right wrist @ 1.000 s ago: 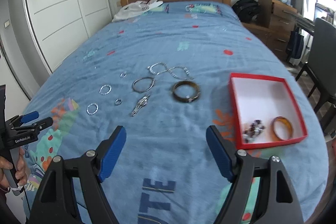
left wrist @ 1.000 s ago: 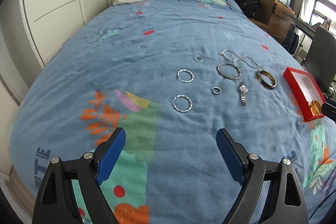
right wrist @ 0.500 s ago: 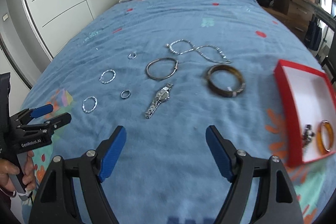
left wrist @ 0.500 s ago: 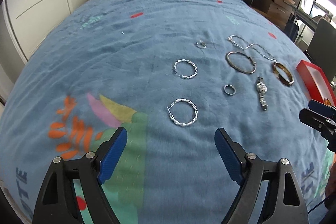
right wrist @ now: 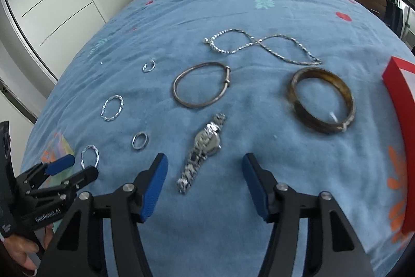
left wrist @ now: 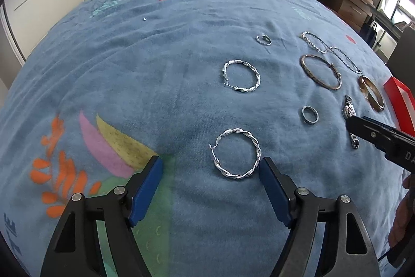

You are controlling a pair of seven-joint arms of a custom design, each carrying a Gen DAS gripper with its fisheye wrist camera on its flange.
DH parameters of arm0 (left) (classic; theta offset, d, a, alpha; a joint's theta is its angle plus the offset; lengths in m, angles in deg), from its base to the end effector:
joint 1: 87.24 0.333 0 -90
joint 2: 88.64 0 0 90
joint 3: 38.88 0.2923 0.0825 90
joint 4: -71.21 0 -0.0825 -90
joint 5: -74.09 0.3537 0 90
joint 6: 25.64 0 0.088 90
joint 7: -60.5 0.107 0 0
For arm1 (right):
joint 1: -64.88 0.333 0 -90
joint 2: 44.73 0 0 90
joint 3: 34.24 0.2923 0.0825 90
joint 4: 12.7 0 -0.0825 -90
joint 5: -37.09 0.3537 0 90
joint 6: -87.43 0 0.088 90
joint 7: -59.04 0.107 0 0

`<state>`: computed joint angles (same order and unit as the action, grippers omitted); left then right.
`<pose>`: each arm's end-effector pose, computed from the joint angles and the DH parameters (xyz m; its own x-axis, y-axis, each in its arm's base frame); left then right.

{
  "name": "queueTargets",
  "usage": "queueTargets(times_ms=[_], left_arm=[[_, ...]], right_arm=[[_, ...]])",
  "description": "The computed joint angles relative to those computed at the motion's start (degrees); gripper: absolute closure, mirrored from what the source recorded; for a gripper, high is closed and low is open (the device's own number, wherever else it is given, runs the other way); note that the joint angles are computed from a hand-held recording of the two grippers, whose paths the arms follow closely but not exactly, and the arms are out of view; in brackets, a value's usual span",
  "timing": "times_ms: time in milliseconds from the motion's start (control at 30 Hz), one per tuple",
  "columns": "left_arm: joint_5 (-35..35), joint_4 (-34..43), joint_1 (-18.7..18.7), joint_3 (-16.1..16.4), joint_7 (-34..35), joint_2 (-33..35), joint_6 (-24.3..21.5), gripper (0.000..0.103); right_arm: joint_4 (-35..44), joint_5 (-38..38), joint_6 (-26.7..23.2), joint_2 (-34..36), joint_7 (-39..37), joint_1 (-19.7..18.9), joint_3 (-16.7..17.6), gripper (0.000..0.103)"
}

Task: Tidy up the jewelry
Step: 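Grasp the twisted silver hoop with the left tool while the right tool grasps the silver watch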

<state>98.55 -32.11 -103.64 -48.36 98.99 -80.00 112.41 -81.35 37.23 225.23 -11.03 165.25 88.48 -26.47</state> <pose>0.5525 -0.2594 0.4981 0.1781 -0.9809 0.0779 -0.8297 -0.1923 -0.5241 0.6355 0.3534 0.5018 0.2768 -0.9313 -0.2367 -0.8361 -0.1120 -0.5369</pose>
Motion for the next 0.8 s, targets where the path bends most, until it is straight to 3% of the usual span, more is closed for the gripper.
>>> queueTargets(times_ms=[233,433,600,800], left_arm=[[1.38,0.69,-0.58,0.3,-1.79,0.89,0.0,0.035],[2.17,0.67,-0.76,0.44,-2.72,0.97,0.43,0.049],[1.75,0.39,-0.48,0.49,-2.32,0.78,1.1,0.063],[-1.55,-1.78,0.7,0.27,-1.29,-0.73,3.78,0.086]], right_arm=[[9.43,-1.26,-4.39,5.8,0.93,1.55,-1.16,0.063],[8.94,-1.42,-4.27,5.66,0.96,1.36,-1.35,0.079],[8.33,-1.17,-4.09,5.31,-0.5,0.96,-1.03,0.08],[6.68,-0.09,-2.7,4.51,-1.98,0.19,-0.45,0.08]])
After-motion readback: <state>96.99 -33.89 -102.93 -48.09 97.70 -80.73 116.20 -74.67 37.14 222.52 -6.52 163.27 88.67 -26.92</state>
